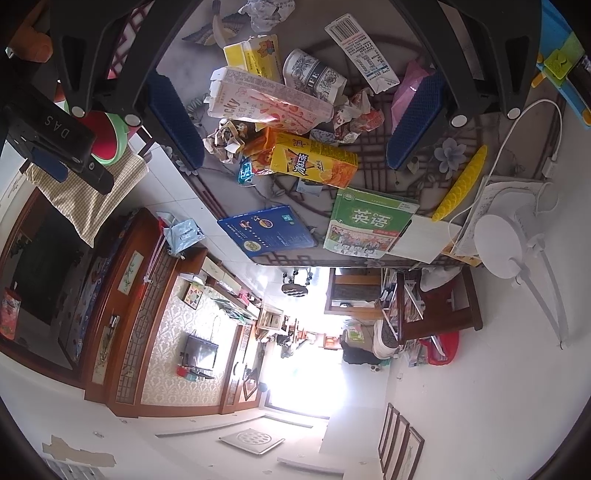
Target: Collect trash
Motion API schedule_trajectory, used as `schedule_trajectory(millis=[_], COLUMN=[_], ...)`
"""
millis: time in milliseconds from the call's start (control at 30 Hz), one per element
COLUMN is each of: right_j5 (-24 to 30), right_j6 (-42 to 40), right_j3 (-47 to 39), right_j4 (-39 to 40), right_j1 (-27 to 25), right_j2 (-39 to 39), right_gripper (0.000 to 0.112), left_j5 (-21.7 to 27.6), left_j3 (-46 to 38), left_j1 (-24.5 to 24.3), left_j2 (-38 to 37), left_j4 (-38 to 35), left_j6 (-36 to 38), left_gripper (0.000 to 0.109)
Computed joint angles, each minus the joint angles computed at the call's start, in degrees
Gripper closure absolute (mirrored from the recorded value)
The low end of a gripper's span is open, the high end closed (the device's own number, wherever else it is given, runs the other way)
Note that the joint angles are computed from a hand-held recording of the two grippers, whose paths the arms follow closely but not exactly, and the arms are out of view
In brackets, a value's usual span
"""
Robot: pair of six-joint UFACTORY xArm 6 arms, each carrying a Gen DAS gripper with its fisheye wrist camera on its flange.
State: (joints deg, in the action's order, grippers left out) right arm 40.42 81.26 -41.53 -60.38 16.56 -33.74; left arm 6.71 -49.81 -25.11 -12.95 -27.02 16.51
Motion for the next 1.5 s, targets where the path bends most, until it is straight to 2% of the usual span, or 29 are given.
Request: schedule_trajectory(millis=[400,900,1000,1133,1167,1300,1400,1500], right_j5=[-1.56,-3.45,-3.58,-3.75,-3.94,-4.3,-5.68,-5.85], right_j6=[-0.95,-2.21,-2.47,-3.01,-3.47,-5.12,-7.62,-10.28], right_j3=[0.15,-0.33,-0.35,0.15,0.37,1.18,1.51,1.12], right_j4=[0.74,1.84,2.05,2.44,2.87,5.01,7.81,9.96], right_j1=[-2.24,-3.47,-3.58,-3.65,-3.84,-4.08,-4.4,-3.73], right_j2=[0.36,2.12,2.35,2.41,2.38,2.33,2.88,3.87], right_gripper=[0.013,0.013,0.013,0.013,0.013,0.013,0.013,0.013], left_j5=[0.33,1.73,3.32,3.21,3.2,6.19,9.63,12.29], left_j3=[-1.46,-2.4,-3.43,-3.12,-2.9,-4.02,-6.3,-8.72], left_j1=[-0.68,0.74,1.22,4.04,5.3,10.45,12.92,13.99], left_j2=[1.6,3.27,4.17,6.04,6.68,10.32,13.96,17.51], left_j4=[0.25,5.02,0.87,1.63,4.42,9.52,9.03,5.78], left_j6=[0.2,-5.03,0.24,2.96,1.14,-3.41,-3.21,-0.19], left_gripper=[0.013,0.013,0.013,0.013,0.014,0.027,0.039,0.04])
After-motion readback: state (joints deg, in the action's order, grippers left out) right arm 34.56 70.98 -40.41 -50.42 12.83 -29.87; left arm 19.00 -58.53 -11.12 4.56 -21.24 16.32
